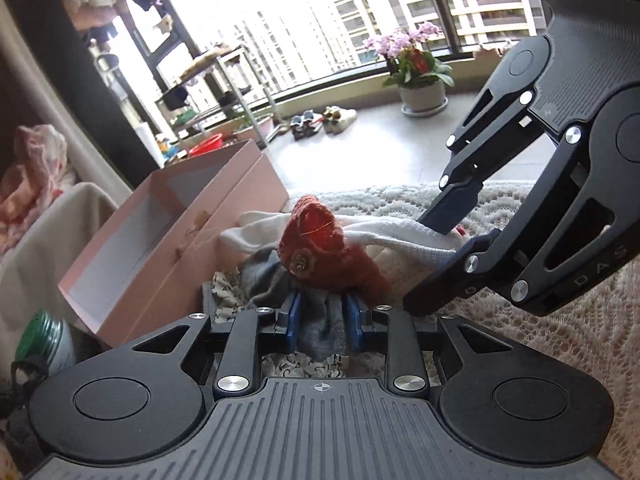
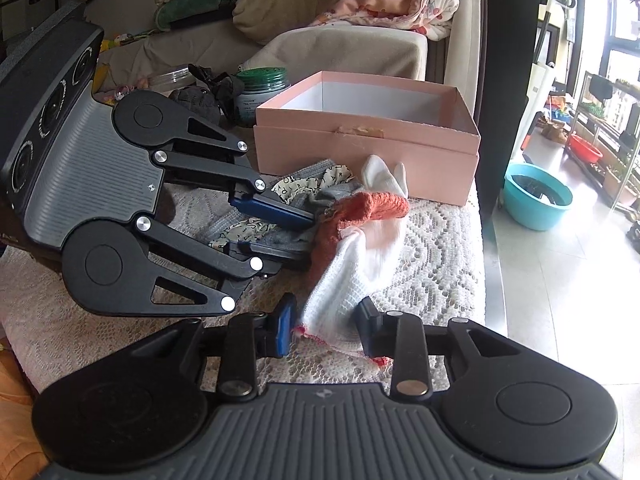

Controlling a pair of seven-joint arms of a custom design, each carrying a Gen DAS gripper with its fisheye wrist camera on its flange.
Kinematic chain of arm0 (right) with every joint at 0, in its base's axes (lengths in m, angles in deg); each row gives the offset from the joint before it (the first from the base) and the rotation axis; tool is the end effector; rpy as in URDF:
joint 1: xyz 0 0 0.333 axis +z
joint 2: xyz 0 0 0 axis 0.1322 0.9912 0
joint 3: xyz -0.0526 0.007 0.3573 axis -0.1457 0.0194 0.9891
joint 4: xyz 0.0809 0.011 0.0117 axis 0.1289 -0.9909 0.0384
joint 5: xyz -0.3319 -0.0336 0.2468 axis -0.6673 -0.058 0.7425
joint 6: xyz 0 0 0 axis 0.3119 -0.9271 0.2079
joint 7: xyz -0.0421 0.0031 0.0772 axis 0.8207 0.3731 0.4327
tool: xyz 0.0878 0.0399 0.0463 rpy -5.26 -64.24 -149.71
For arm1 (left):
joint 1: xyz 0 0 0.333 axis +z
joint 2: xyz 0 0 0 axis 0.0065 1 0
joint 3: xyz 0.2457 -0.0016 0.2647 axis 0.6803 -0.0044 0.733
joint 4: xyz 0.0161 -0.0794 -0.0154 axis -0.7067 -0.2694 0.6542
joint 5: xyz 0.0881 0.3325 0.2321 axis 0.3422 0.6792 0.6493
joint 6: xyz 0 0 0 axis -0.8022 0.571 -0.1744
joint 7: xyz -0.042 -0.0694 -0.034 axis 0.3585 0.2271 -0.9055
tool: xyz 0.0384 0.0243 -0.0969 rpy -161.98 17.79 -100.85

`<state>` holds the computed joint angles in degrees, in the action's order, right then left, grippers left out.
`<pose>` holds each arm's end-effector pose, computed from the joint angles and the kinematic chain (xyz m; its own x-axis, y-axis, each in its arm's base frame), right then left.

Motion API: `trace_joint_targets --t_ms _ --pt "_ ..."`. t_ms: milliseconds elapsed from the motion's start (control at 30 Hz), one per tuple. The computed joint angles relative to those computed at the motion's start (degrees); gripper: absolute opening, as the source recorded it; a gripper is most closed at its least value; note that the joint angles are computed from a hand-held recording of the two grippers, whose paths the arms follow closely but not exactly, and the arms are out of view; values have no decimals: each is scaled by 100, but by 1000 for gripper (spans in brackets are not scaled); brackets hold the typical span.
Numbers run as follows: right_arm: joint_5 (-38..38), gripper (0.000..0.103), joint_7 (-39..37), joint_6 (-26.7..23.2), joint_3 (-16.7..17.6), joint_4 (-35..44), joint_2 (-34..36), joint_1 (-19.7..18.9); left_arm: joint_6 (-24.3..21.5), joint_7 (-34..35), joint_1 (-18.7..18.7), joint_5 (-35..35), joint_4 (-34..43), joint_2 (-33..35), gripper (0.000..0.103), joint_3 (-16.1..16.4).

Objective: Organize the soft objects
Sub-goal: 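Carry the clothes bundle with both tools toward the pink box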

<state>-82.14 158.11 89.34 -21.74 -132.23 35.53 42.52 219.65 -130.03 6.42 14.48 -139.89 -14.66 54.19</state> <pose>0.6130 0.4047 0.3922 0.1296 -0.9912 -0.0255 -0.6238 -0.0615 -0.7792 0.7380 -0.1244 0.4084 -0.8867 -0.2483 -0.3900 0.1086 0.7080 -0.6978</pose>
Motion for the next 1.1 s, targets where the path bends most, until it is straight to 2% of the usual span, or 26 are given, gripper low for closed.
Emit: trace_joint_targets --t_ms 67,100,133,167,267,467,567,600,633,700,733,800,900,933,1033,1100 --pt "118 29 -23 -44 27 8 -13 -24 -8 164 63 -104 -12 11 22 -50" --pt "155 19 -47 -174 24 11 -31 1 100 363 108 -269 -68 -2 16 -106" --pt "203 12 -103 -353 37 -2 -68 23 268 599 161 -512 -154 -38 14 -173" --pt "191 11 -88 -485 32 -23 -114 46 394 852 236 -803 -245 -89 13 -238" --pt "9 10 65 -752 50 -164 -313 71 389 1305 396 -1523 -490 -312 9 -229" --pt "-703 10 522 -1209 276 -435 -753 24 299 1552 469 -2511 -764 -770 7 153" --pt "-1007 10 742 -1396 435 -471 -902 -53 57 1217 369 -2451 -791 -883 7 410" --pt "-1070 10 791 -1411 489 -472 -934 -94 -253 838 352 -2149 -757 -899 7 519" --pt "-1114 10 838 -1371 540 -472 -974 -142 -749 392 395 -1842 -704 -903 9 607" --pt "-1156 10 880 -1119 631 -462 -1020 -261 -1599 -470 457 -1371 -595 -906 12 730" --pt "-1198 10 885 -1039 661 -439 -1024 -287 -1845 -914 430 -1112 -598 -957 12 784" --pt "-1260 10 828 -942 708 -351 -984 -303 -1835 -1280 341 -1031 -718 -1096 12 798" --pt "-1225 10 664 -902 734 -215 -895 -290 -1592 -894 279 -1713 -1024 -1359 12 738" --pt "-1166 10 571 -890 742 -166 -857 -285 -1624 -986 252 -1865 -1022 -1385 12 757" --pt "-991 10 277 -892 734 -94 -776 -245 -2016 -2321 175 -1748 -569 -1186 13 858" --pt "-894 10 123 -871 718 -86 -743 -215 -1972 -3252 53 -1377 -210 -964 13 885"
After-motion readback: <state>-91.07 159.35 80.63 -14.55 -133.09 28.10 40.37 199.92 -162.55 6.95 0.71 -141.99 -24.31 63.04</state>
